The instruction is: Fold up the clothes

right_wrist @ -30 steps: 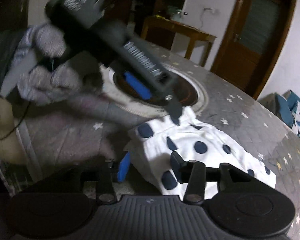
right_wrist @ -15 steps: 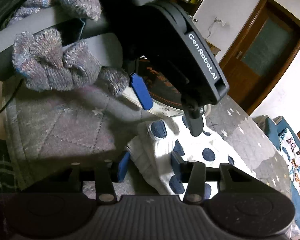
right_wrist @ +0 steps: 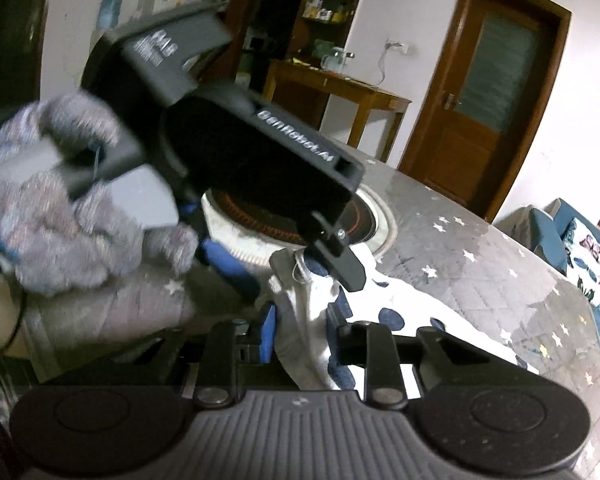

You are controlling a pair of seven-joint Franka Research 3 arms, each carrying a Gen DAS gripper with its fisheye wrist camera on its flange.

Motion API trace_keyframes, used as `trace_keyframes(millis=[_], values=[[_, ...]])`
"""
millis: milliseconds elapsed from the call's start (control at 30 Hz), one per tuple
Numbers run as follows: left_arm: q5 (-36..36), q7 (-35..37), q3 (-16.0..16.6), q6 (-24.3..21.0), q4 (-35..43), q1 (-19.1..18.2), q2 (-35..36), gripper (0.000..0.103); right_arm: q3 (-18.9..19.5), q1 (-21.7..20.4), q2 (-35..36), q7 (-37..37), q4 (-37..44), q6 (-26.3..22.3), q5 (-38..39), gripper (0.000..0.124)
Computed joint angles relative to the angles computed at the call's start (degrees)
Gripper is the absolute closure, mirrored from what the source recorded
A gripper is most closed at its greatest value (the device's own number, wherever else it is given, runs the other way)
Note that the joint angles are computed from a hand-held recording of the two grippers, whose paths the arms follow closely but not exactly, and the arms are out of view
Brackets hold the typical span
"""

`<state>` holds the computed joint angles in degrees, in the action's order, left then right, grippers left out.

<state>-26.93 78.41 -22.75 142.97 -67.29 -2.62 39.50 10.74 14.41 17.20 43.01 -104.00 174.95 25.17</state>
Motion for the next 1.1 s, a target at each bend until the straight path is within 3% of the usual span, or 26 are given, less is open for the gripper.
trace_keyframes(millis=[367, 467, 733, 900, 1100], values=[[-6.1, -0.1, -3.1, 0.3, 2.2, 1.0, 2.9, 0.013, 3.3, -2.7, -0.6, -3.2, -0.1, 1.2, 5.5, 0.101], [-6.5, -0.5, -3.0, -0.2, 3.5, 0.6, 4.0, 0.022, 4.3, -3.6, -0.9, -5.1, -0.1, 0.7, 7.9, 0.101], [-4.9, -1.7, -2.1, -0.4, 5.1, -0.4, 5.3, 0.064, 4.4, -3.9, -0.8, -10.1, 0.5, -2.4, 13.5, 0.1], [-2.4, -1.2, -1.3, 0.2, 5.1, -1.4, 5.2, 0.073, 3.4, -3.4, -0.4, -10.6, 1.7, -5.1, 15.9, 0.095], [-0.2, 0.7, -1.2, 2.2, 3.2, -1.6, 4.4, 0.075, 1.9, -3.7, -2.0, -11.1, 1.2, -8.7, 21.5, 0.094]])
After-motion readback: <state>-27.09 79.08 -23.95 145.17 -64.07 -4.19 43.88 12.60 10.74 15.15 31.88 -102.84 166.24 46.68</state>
